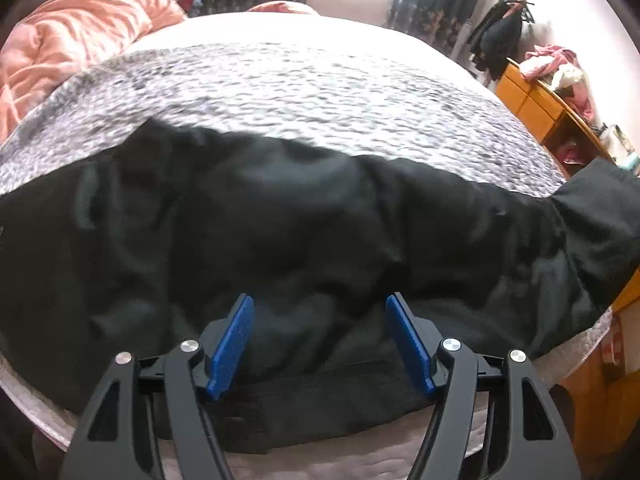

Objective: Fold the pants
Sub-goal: 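Lift the pant leg with the right tool and fold it over the pants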

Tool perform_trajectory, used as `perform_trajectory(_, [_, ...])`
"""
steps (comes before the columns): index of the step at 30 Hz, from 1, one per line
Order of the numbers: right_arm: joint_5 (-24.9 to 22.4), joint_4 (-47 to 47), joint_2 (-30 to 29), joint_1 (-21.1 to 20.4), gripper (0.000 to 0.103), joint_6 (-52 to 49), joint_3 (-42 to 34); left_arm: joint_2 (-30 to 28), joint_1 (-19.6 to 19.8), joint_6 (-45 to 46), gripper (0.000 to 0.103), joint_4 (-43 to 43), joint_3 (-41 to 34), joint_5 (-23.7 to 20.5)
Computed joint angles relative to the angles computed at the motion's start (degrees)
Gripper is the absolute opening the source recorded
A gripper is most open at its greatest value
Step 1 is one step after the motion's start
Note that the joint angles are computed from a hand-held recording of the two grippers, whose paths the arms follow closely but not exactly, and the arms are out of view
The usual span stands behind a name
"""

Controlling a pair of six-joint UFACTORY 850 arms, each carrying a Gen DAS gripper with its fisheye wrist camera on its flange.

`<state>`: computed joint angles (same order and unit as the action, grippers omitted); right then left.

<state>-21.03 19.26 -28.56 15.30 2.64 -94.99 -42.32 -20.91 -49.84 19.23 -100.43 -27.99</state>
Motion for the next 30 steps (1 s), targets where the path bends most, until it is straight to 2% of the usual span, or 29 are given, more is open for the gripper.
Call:
perform_trajectory(3, [-1.4, -7.7, -2.2, 3.0, 0.005, 3.7, -3.7, 0.9, 1.4, 0.1, 0.069, -2.3, 2.1, 0.7])
perform_trajectory(10, [-3.9, -8.8, -5.4, 6.4, 0.005, 0.8, -8.2, 3.1, 3.4, -2.4, 0.069, -2.2, 6.3, 2.3])
perform_trajectory(16, [-5.1, -4.0, -7.2, 7.9, 0.004, -4.7, -10.7, 4.6, 4.5, -5.4, 0.069, 0.6, 8.8, 2.0])
perform_trajectory(20, [-5.6, 1.4, -7.7, 8.5, 0.004, -9.7, -11.5, 5.1, 5.5, -3.1, 0.069, -2.9, 10.1, 2.8])
perform_trajectory(25, [-7.3, 11.8, -8.8, 9.4, 0.004, -19.4, -13.4, 6.1, 6.5, -0.5, 0.069, -8.1, 12.1, 6.1])
perform_trajectory(30, [-9.7, 12.8, -11.1, 11.2, 0.004, -21.2, -16.9, 6.7, 6.8, 0.9, 0.069, -10.4, 13.0, 7.3])
